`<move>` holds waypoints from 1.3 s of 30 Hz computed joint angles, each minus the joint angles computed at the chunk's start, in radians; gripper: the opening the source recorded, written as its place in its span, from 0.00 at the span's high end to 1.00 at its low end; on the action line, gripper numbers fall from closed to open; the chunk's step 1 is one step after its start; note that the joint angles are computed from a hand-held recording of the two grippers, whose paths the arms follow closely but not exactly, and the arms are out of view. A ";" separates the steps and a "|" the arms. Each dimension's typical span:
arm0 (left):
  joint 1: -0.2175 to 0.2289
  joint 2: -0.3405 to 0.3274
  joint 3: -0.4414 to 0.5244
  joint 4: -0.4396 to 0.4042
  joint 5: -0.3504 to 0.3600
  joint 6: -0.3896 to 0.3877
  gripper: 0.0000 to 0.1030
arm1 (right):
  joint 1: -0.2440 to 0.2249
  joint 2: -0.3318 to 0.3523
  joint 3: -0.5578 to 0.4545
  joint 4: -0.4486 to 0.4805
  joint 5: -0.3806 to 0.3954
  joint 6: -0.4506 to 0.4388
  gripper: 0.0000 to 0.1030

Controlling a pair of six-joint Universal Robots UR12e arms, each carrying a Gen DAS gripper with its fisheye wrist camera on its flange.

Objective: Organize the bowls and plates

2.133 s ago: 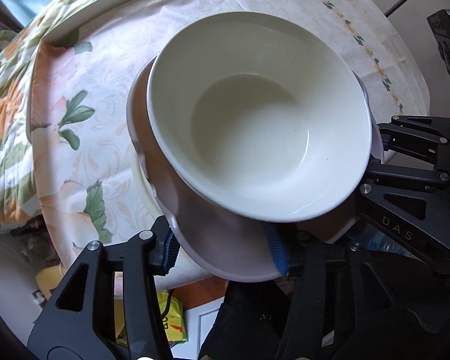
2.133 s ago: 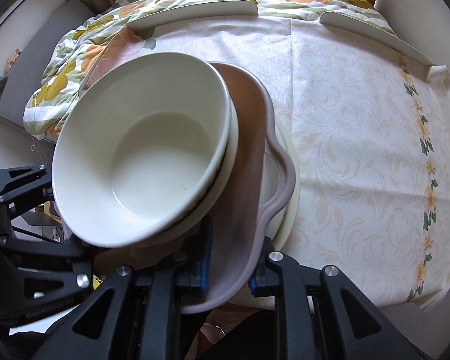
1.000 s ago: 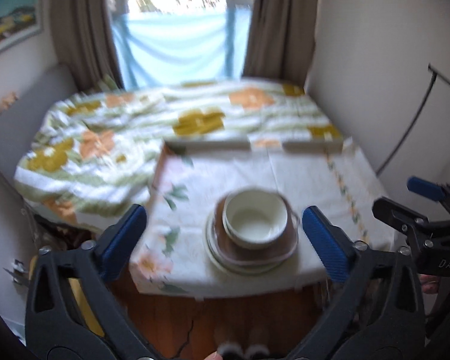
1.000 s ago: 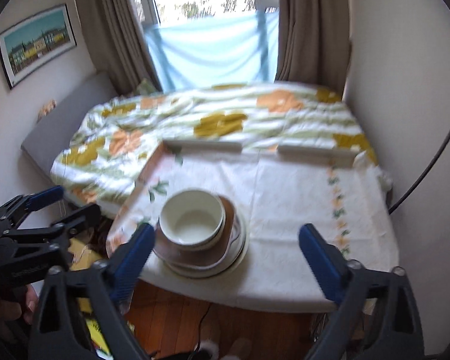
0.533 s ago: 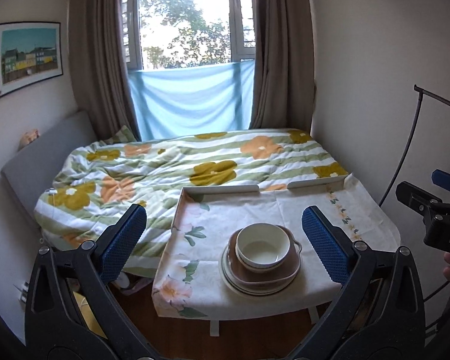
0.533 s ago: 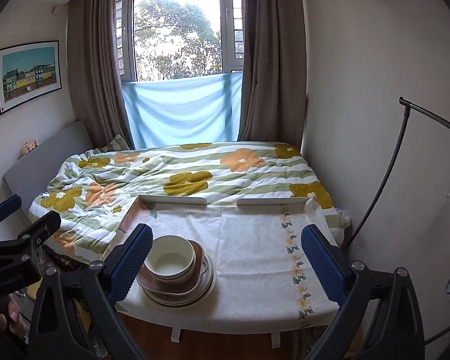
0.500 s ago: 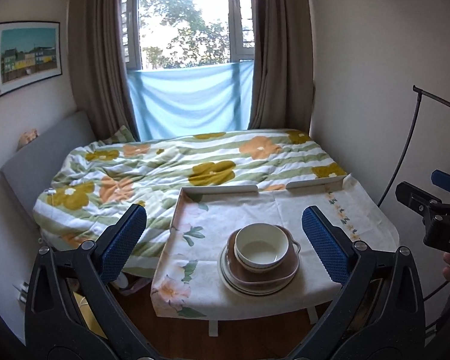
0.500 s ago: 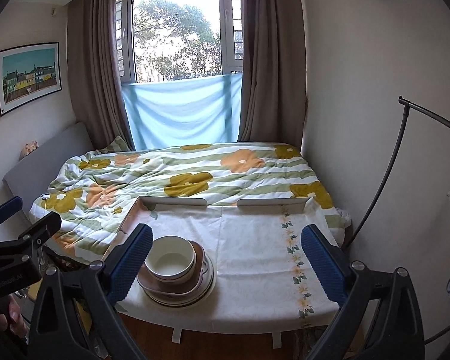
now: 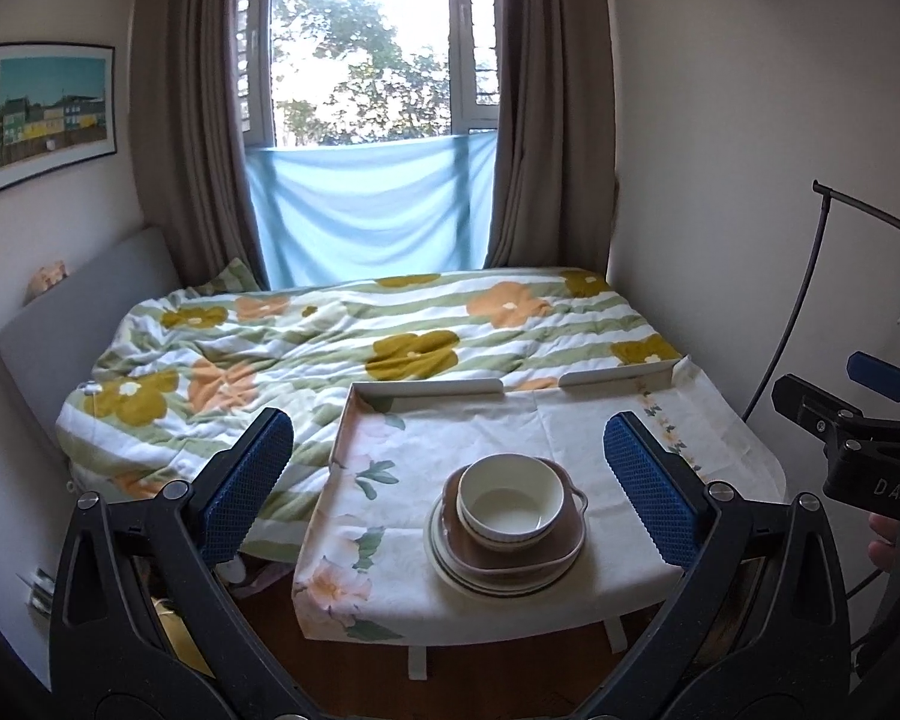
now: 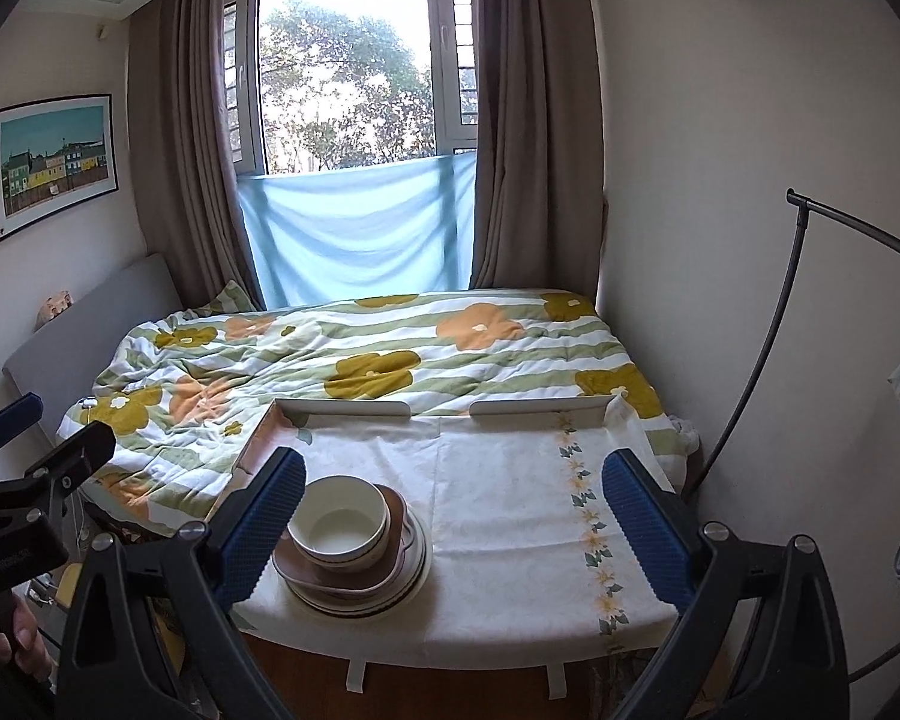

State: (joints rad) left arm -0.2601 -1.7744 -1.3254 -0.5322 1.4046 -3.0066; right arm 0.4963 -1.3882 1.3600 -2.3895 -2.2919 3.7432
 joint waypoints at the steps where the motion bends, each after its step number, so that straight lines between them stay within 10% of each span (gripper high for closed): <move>1: 0.000 0.000 0.000 0.001 0.000 -0.001 0.00 | 0.001 0.001 -0.002 0.000 -0.001 0.000 0.04; 39: 0.002 0.004 -0.006 0.015 -0.001 -0.001 0.00 | 0.007 0.018 -0.023 0.010 -0.025 0.009 0.04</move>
